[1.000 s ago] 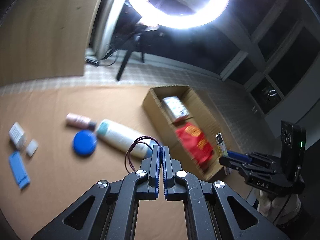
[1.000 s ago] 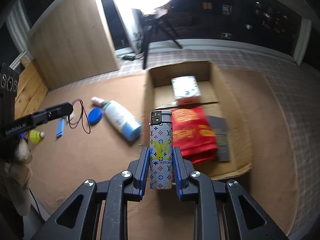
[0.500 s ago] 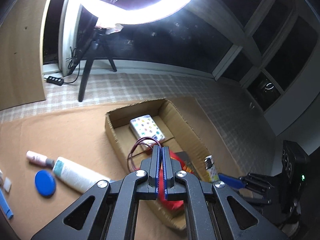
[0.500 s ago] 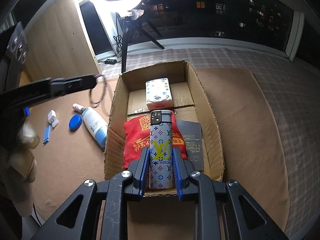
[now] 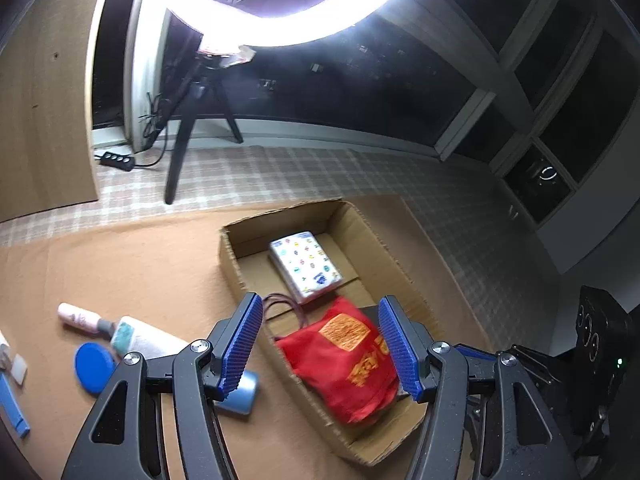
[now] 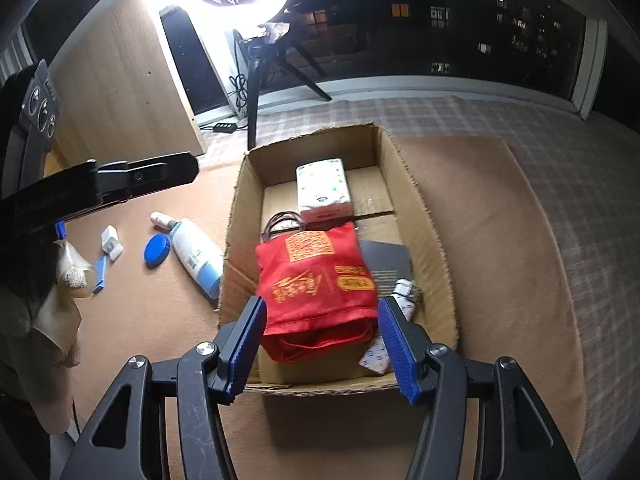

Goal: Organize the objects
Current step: 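Move the right tool to the white-and-blue lotion bottle and close on it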

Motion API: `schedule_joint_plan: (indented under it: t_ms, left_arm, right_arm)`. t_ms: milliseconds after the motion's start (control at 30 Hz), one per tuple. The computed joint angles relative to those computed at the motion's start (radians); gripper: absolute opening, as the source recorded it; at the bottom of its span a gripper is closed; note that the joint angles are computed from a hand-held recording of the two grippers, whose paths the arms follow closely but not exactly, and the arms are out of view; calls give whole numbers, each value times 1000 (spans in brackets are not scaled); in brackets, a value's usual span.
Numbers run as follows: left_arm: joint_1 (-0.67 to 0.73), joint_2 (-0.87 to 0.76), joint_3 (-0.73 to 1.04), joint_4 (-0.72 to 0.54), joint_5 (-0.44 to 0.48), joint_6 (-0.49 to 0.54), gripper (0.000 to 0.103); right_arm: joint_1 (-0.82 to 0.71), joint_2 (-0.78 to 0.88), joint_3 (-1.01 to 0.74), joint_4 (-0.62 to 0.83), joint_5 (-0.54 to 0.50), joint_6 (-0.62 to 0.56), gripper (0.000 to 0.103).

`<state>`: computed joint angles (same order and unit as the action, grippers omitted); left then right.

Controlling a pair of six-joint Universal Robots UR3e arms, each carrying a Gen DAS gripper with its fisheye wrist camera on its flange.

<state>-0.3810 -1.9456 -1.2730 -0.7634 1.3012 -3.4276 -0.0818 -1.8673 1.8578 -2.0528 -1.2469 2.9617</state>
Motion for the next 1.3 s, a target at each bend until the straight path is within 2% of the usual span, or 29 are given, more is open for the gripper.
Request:
schedule_joint_plan:
  t_ms: [300, 667, 867, 1033, 1200, 1300]
  left_arm:
    - [120, 198, -258, 12, -11, 56, 64]
    - [422, 565, -675, -59, -75, 230, 64]
    - [640, 777, -853, -192, -148, 378, 63]
    - [759, 927, -930, -323, -194, 487, 63]
    - [836, 1044, -961, -450, -222, 564, 63]
    - [912, 1124, -957, -567, -247, 634, 63]
  right_arm:
    - [124, 88, -38, -67, 9, 99, 54]
    - [316, 264, -169, -121, 3, 196, 54]
    - [397, 394, -301, -104, -15, 222, 54]
    - [432, 543, -459, -76, -18, 240, 54]
    - [468, 721, -652, -32, -63, 256, 54]
    - [475, 809, -751, 7, -84, 266, 54]
